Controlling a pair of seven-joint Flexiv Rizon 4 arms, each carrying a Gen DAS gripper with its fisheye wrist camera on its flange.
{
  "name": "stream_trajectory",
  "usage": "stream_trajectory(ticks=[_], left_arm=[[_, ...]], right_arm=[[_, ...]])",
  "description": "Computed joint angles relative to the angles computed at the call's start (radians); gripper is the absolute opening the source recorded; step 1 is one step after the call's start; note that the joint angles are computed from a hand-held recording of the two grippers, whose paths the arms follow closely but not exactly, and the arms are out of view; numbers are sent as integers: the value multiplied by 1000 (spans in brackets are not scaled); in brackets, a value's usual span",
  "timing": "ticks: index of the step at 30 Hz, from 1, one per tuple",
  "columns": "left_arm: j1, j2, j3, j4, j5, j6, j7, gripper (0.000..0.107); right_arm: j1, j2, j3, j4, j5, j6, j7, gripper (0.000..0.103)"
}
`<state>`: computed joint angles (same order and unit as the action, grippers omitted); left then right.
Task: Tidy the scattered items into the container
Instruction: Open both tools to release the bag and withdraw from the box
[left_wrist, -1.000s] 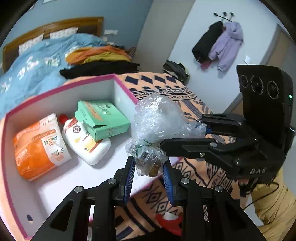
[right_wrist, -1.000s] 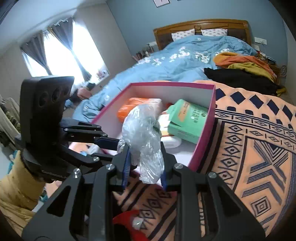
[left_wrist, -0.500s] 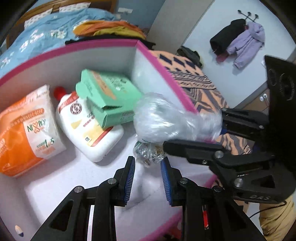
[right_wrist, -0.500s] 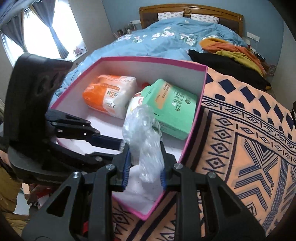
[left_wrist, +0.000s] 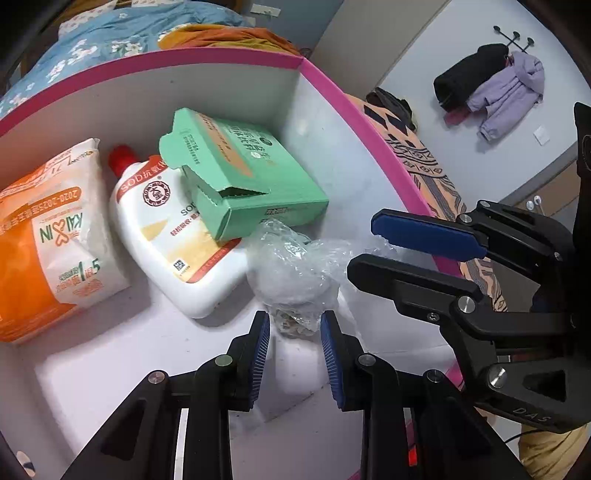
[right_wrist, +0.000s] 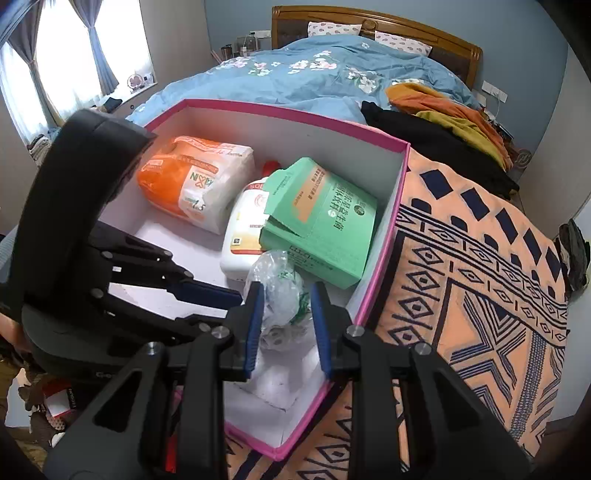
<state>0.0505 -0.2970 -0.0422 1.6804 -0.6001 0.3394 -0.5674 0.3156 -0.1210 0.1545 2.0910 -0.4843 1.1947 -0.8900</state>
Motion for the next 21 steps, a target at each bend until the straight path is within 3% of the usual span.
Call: stream_trajectory(ticks=[6,9,13,14,21], left_arm=[[3,33,11,37,-19,32,-3,37],[5,58,19,61,-33,71,7,50],[19,82,25,86,-83,52,28,67],[22,93,28,98,-100,57,40,73],[21,175,52,168,-179,72,131,80]], right_arm=[[3,-3,-12,6,-56,4,42,28],[-2,4,-16,23,-76,37,67,28],[-10,20,-23,56,-122,91,120,29],[-14,24,-20,63,-119,103,122,30],[-33,62,-10,122,-110,210,149,46]])
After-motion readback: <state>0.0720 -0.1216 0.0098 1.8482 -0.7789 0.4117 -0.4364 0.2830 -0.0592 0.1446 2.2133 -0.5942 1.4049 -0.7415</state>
